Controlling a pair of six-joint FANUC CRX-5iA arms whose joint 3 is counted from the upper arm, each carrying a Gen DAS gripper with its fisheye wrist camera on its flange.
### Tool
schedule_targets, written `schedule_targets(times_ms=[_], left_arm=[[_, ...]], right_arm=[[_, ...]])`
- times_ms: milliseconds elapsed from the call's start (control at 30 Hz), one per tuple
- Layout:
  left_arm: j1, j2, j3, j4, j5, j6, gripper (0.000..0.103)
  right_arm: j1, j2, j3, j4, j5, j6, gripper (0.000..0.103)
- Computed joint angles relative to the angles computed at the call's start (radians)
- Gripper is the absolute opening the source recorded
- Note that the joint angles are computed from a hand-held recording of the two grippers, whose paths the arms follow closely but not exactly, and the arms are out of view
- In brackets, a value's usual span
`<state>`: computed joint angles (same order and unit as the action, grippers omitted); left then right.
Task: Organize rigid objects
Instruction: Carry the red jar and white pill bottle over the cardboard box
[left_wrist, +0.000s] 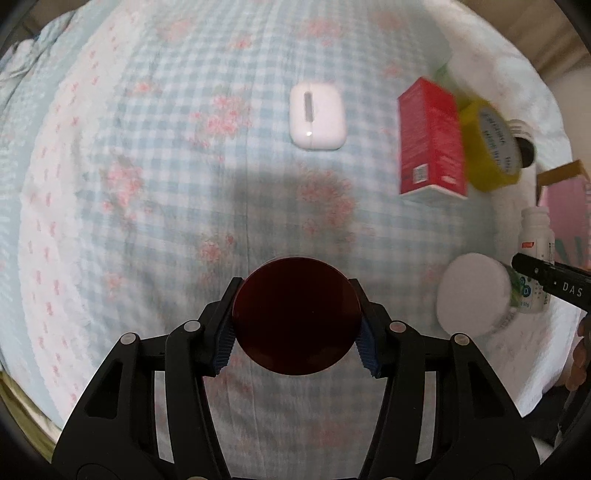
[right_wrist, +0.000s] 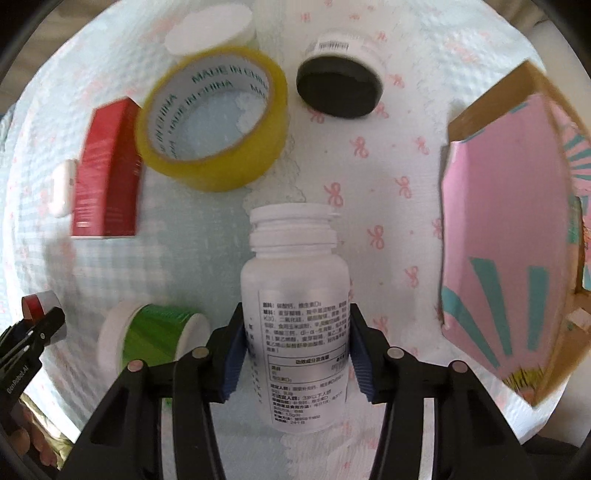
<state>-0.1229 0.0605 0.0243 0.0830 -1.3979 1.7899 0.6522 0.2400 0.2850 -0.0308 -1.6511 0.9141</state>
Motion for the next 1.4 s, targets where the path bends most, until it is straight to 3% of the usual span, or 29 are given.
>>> schedule_targets(times_ms=[300,567,933,1100,1400], left_arm=[[0.001,-0.069,0.103,0.038,-0.045,-0.069,0.051],[-0.019,-0.065,0.255,0.076,-0.078,-0.136,0.051],[-0.165,0.006,0.485,0.040,-0.099,-0.043,0.051],[-0.290,0.088,0.637,-0.039,-0.125,0.078,0.051],[-0.519,0.396,1.087,-0.146,-0.256,0.317,0.051]], right_arm=[[0.023,-0.110,0.062,0.041,-0.048,-0.080,0.046],[0.091,-0.158,0.210,0.064,-0.118,-0.225,0.046],[0.081,-0.262,0.257,0.109,-0.131,-0.282,0.046],[0.002,-0.326,0.229,0.094,-0.132,-0.219,0.046],[-0.353,-0.359,0.240,-0.052,-0.179,0.120,0.046]])
